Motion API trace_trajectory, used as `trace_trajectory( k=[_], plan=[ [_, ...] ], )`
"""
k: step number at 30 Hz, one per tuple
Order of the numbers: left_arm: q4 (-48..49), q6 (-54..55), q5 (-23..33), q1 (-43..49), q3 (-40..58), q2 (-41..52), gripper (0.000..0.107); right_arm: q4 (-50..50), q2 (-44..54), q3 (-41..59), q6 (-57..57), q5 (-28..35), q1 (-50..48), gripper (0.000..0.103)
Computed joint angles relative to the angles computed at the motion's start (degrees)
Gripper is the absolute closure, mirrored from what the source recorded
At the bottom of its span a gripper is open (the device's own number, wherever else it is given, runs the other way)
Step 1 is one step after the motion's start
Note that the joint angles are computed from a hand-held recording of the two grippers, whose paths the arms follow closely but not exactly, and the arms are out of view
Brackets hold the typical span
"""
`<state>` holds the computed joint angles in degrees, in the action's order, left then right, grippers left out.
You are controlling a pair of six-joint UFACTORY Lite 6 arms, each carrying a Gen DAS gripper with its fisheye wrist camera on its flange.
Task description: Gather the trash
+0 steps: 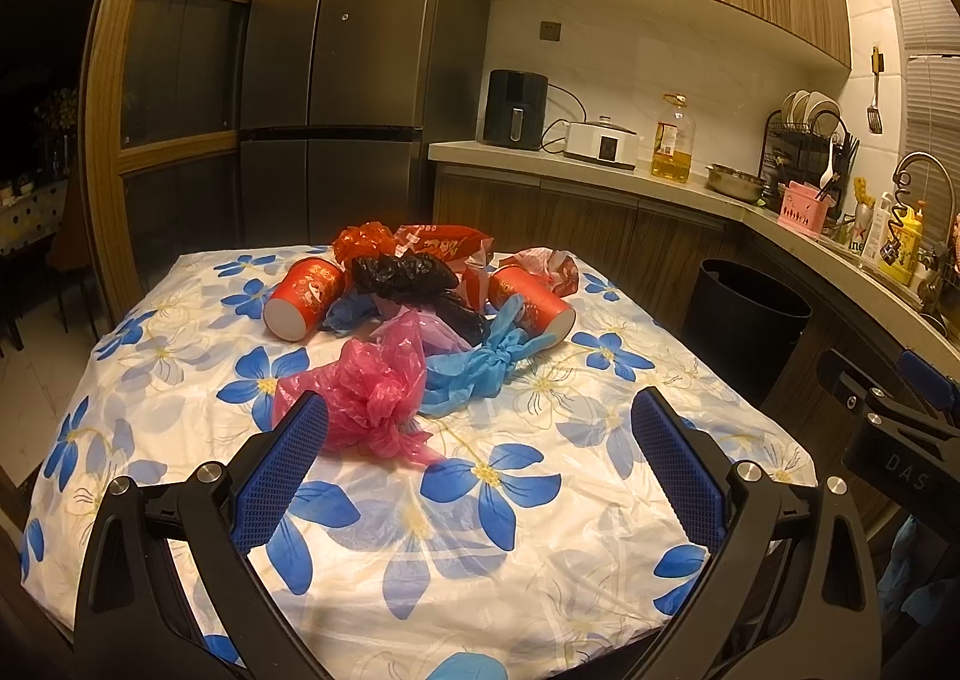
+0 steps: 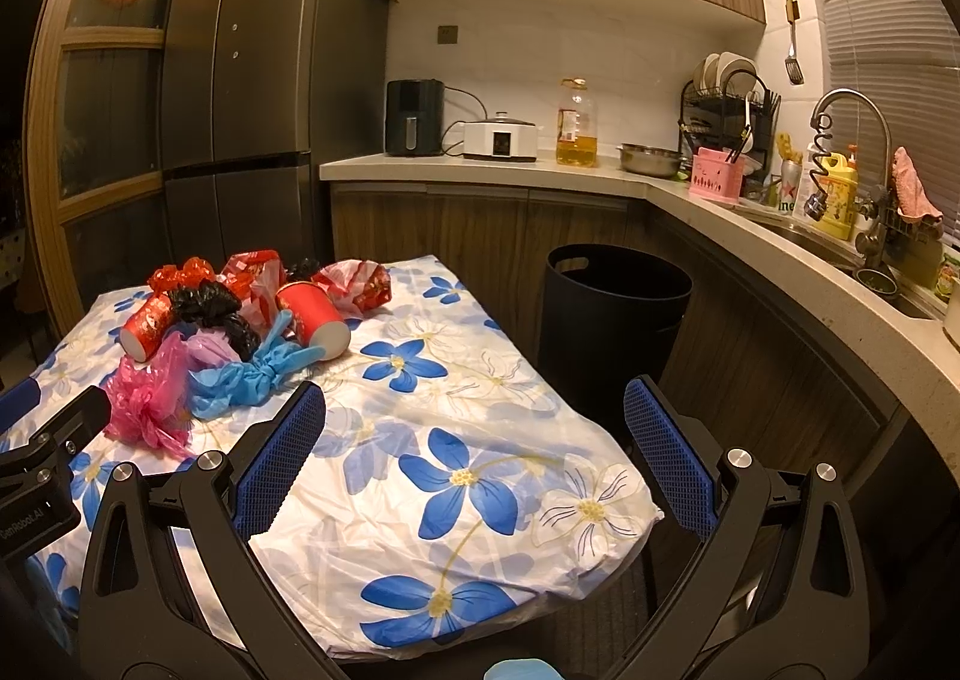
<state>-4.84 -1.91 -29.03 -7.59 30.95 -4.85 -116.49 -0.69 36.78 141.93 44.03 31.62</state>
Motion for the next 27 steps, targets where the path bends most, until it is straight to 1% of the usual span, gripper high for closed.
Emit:
trace_trajectory(
  k=[2, 6, 12, 18, 23, 27],
  plan=[
    [-2.03, 1.68, 0.06, -0.79, 0.46, 0.27, 0.01, -0.43, 0.2, 0.02, 0.4, -0.15, -0.25, 0.005],
    [-3.18, 2.35, 0.14, -1.49, 0.9, 0.46, 0.01, -1.0, 0.3, -0.19, 0.92, -0.21, -0.47, 0.005],
    [-3.34, 2.54, -0.12, -1.57, 0.96, 0.72, 0.01, -1.23, 0.45, -0.07, 1.18, -0.29, -0.59, 0.005],
    [-3.6, 2.93, -0.7, -1.53, 1.38, 1.53, 0.01, -4.55, 3.18, 0.91, 4.36, -0.74, -2.06, 0.005],
    [-0.77, 0.91, -3.93, 1.12, 1.68, 4.25, 0.01, -8.86, 6.11, 2.11, 8.18, -0.96, -3.23, 0.005],
    [0.92, 0.08, -9.09, 4.4, 1.68, 8.21, 0.01, -15.05, 9.52, 3.08, 13.9, 0.96, -4.03, 0.005]
  ],
)
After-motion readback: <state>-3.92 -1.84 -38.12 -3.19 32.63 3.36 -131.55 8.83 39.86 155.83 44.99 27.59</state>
